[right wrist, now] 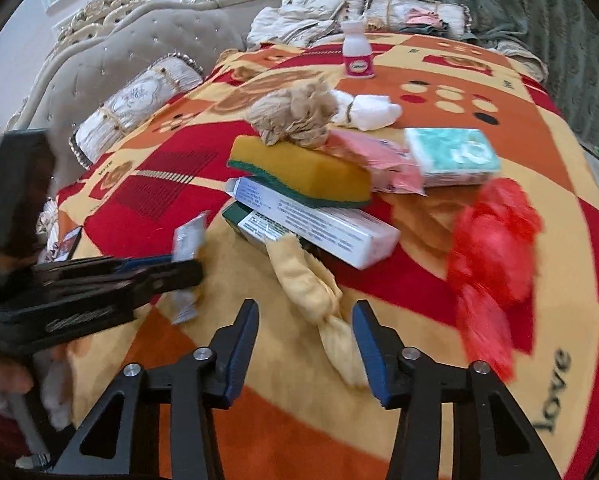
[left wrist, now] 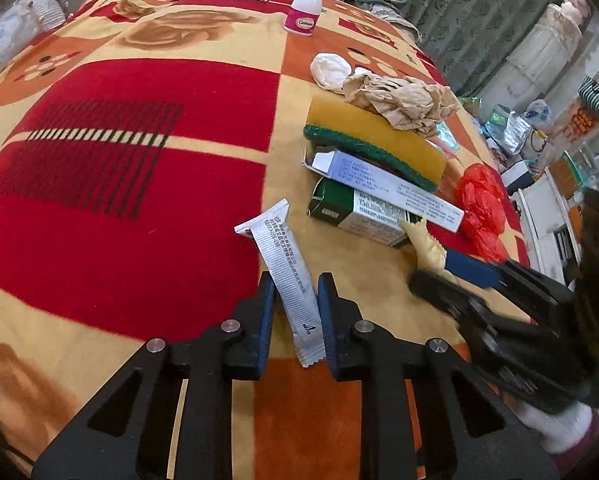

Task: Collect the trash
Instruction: 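Grasp the white tube with left gripper while right grasps the beige cloth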

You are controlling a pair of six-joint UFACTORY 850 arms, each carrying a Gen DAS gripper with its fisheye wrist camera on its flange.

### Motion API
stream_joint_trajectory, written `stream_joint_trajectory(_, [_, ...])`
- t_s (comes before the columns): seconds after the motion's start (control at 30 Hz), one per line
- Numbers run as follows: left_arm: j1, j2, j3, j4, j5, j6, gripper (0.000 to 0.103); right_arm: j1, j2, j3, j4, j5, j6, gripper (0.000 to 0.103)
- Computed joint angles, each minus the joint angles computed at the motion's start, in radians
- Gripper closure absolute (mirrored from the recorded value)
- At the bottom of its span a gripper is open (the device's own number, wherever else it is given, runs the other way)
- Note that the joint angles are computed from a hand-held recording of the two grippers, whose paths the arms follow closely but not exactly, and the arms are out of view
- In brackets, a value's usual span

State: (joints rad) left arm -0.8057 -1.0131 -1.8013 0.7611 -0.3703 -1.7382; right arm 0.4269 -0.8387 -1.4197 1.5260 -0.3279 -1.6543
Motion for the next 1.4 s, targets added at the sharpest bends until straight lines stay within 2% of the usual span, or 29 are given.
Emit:
stream_joint_trajectory(0.13, [-0.01, 0.023, 0.03, 0.033, 0.014, -0.034, 0.085, 0.015, -0.039, -0.046, -0.058, 0.034, 0.048, 0.078])
stream_joint_trajectory(0.17, [-0.014, 0.028, 0.035, 0.044, 0.016, -0.044, 0.086, 0.015, -0.034, -0.039, -0.024, 0.043, 0.012, 0.083])
stream_joint_trajectory(0.3, [-0.03, 0.027, 0.021, 0.06, 0.016, -0.047, 0.088, -0.013, 0.006, 0.016, 0.02, -0.012, -0.015, 0.085])
stream_joint_trajectory(0.57, [-0.056, -0.008, -0.041, -0.026, -0.005, 0.05, 0.089, -0.053, 0.125, 0.179, 0.188, -0.026, -0.189, 0.085])
stream_joint_trajectory(0.7, [-0.071, 0.007, -0.01, 0.106, -0.059, -0.098, 0.087, -0.07, 0.168, 0.246, 0.24, -0.029, -0.253, 0.085])
stream_joint_trajectory(0.77, [-0.071, 0.02, 0.013, 0.15, -0.066, -0.153, 0.083, -0.079, 0.184, 0.272, 0.269, -0.037, -0.281, 0.085])
stream_joint_trajectory(0.83, [-0.07, 0.018, 0.015, 0.166, -0.085, -0.175, 0.061, -0.087, 0.196, 0.293, 0.297, -0.051, -0.304, 0.085])
stream_joint_trajectory(0.9, [-0.067, 0.011, 0.01, 0.155, -0.095, -0.174, 0.058, -0.09, 0.202, 0.303, 0.303, -0.053, -0.309, 0.085])
stream_joint_trajectory(1.0, [-0.059, -0.021, -0.027, 0.064, -0.117, -0.078, 0.058, -0.093, 0.207, 0.314, 0.311, -0.052, -0.318, 0.085])
stream_joint_trajectory(1.1, [-0.058, -0.025, -0.02, 0.112, -0.123, -0.121, 0.062, -0.096, 0.212, 0.324, 0.319, -0.056, -0.328, 0.085])
stream_joint_trajectory(1.13, [-0.058, -0.023, -0.018, 0.112, -0.127, -0.123, 0.076, -0.097, 0.215, 0.328, 0.324, -0.056, -0.333, 0.085])
stream_joint_trajectory(1.17, [-0.057, -0.021, -0.014, 0.106, -0.125, -0.119, 0.086, -0.096, 0.214, 0.326, 0.322, -0.056, -0.331, 0.085])
stream_joint_trajectory(1.2, [-0.053, -0.016, -0.006, 0.091, -0.107, -0.11, 0.089, -0.097, 0.215, 0.328, 0.324, -0.057, -0.334, 0.085])
stream_joint_trajectory(1.33, [-0.056, 0.008, 0.026, 0.128, -0.045, -0.162, 0.089, -0.104, 0.223, 0.342, 0.349, -0.065, -0.352, 0.085])
stream_joint_trajectory(1.4, [-0.066, 0.004, 0.006, 0.13, -0.044, -0.151, 0.089, -0.109, 0.231, 0.352, 0.366, -0.071, -0.366, 0.085])
